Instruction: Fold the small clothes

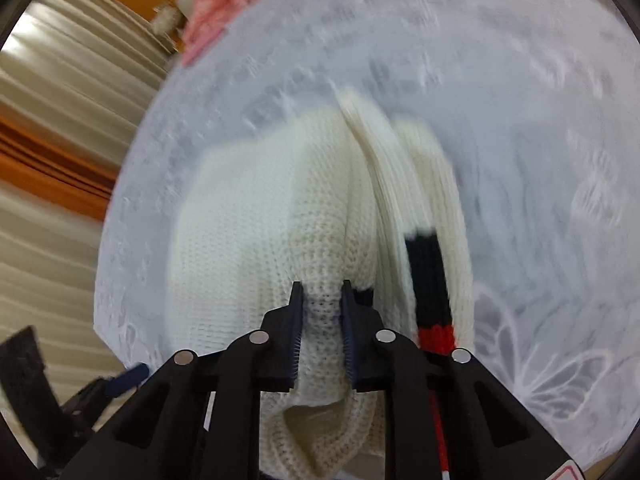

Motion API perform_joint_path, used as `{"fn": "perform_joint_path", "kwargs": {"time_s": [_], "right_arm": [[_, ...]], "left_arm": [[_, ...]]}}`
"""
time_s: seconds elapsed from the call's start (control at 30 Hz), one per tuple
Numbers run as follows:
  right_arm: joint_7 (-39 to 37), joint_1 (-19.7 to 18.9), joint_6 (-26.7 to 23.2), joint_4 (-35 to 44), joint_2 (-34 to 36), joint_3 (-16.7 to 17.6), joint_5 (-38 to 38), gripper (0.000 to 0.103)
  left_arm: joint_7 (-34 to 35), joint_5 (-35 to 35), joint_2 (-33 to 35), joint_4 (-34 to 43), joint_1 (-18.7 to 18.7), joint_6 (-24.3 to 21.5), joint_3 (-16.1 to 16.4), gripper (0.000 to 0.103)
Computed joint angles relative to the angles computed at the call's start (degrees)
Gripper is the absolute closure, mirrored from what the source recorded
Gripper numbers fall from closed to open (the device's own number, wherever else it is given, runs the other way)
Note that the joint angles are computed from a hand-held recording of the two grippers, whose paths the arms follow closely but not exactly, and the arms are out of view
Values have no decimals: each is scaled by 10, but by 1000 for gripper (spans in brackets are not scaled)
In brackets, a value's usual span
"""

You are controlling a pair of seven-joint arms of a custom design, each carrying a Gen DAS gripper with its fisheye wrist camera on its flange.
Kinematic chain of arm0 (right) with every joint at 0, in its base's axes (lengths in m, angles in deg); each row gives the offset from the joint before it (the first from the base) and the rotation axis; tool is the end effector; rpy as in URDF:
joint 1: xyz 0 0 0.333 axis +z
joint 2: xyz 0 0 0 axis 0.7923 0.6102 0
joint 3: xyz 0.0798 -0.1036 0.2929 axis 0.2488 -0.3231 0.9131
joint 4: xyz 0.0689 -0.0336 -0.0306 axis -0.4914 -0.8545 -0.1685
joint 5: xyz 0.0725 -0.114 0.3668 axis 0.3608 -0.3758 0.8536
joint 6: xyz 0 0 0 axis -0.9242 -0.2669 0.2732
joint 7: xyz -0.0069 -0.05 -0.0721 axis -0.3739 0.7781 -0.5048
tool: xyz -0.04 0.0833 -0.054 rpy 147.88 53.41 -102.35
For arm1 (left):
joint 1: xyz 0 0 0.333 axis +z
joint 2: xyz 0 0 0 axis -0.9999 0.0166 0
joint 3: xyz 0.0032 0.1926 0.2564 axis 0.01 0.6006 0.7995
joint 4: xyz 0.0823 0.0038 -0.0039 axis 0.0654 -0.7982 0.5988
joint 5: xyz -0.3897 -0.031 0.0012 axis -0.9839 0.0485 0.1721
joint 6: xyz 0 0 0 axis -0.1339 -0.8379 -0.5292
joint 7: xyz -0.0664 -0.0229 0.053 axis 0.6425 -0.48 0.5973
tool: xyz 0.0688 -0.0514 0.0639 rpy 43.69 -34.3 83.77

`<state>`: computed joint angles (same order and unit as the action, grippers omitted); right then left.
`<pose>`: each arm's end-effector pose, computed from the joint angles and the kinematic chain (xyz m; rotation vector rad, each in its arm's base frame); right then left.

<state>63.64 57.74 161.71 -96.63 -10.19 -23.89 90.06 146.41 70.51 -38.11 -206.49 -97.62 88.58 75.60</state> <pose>0.6391 0.0802 0.4348 -1.8950 1.7102 0.2231 0.5292 -0.1771 0.4388 -2.2917 1.8780 -0.5003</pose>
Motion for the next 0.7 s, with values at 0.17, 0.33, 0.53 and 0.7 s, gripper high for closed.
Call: {"fn": "perform_joint_path", "kwargs": {"time_s": [0.17, 0.33, 0.53, 0.7], "right_arm": [[-18, -1, 29, -1, 1, -6, -7, 87], [-18, -7, 17, 1, 22, -2, -23, 78], [-23, -22, -15, -44, -31, -6, 29, 51], [-18, -20, -32, -79, -44, -9, 43, 44]], "left_arm": [[-9, 6, 10, 6, 1, -6, -1, 14], [-14, 14, 20, 16, 2, -14, -5, 14], [-9, 9, 14, 11, 5, -16, -5, 14], [-16, 22, 1, -3, 4, -13, -3, 14]]}}
